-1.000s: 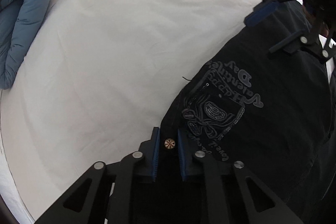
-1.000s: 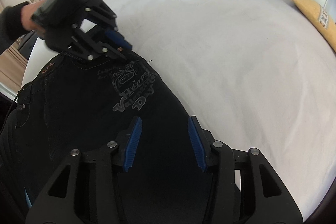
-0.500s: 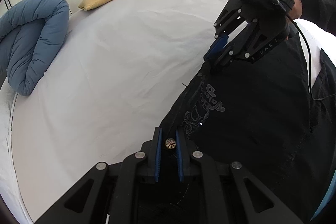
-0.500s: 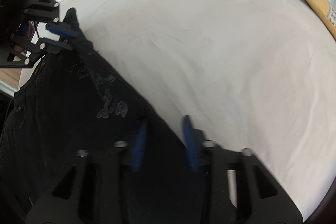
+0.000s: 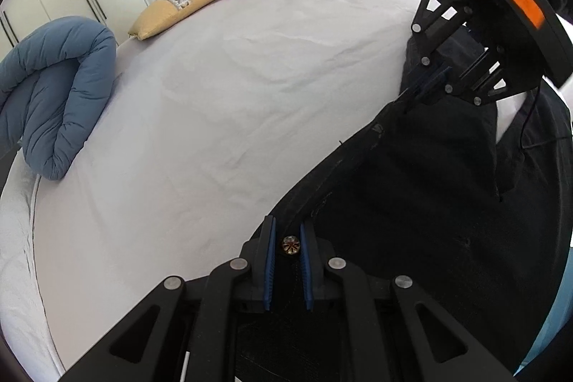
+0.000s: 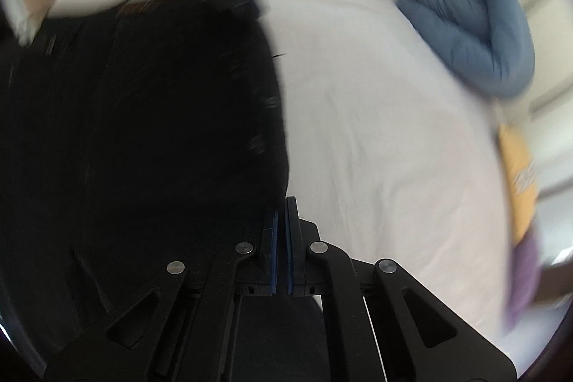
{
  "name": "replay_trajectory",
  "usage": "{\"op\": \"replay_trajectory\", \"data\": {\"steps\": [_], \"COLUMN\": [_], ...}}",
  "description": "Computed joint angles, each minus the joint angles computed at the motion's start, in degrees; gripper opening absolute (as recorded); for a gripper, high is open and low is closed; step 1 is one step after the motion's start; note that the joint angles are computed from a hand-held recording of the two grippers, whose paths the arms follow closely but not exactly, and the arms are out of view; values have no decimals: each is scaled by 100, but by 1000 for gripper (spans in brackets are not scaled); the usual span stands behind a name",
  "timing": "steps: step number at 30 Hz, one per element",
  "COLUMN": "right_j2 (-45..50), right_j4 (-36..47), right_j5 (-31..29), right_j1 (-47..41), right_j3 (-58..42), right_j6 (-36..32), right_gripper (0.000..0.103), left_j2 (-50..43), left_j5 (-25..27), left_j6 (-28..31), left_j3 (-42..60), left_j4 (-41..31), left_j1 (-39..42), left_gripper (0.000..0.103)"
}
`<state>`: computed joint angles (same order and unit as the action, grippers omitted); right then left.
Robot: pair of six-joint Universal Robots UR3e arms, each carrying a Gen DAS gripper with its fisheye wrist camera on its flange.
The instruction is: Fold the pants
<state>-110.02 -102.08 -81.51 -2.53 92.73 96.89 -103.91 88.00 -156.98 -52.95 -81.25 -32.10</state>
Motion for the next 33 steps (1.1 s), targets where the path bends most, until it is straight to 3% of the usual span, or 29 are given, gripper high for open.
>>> {"op": "replay_trajectory", "data": {"steps": [3, 5, 9, 14, 19, 25, 29, 33], "right_j2": [-1368, -2245, -3464, -3376, -2177, -679, -445, -12], "right_j4": [-1289, -1497, -1394, -1570, -962, -428, 198, 399], "right_j5": [-508, -451, -787, -2692, -4314, -4536, -4433, -4325], "right_j1": [369, 239, 779, 3632, 6589, 8001, 8491, 8555], "right_j3": [1687, 2373, 3161, 3464, 3096, 2398, 1933, 1414], "right_j6": [-1296, -2076, -2522, -1235, 1085, 3089, 3917, 4213], "right_gripper": [2, 2, 2, 2, 2, 2, 2, 2], "left_j2": [357, 622, 1301, 1790, 2231, 2335, 2538, 2643], "left_j5": [326, 560, 920, 1279, 1288, 1703, 1760, 1759], "left_j6": [106, 67, -272, -864, -1380, -1817, -2126, -2192], "left_j3": [-324, -608, -1418, -2119, -2850, -3338, -3513, -3533], "left_j4": [-11, 41, 117, 29, -101, -167, -272, -409], "left_j1": [-473, -808, -1523, -2372, -3038, -3731, -3975, -4015], "left_gripper": [13, 13, 13, 13, 13, 13, 13, 13]}}
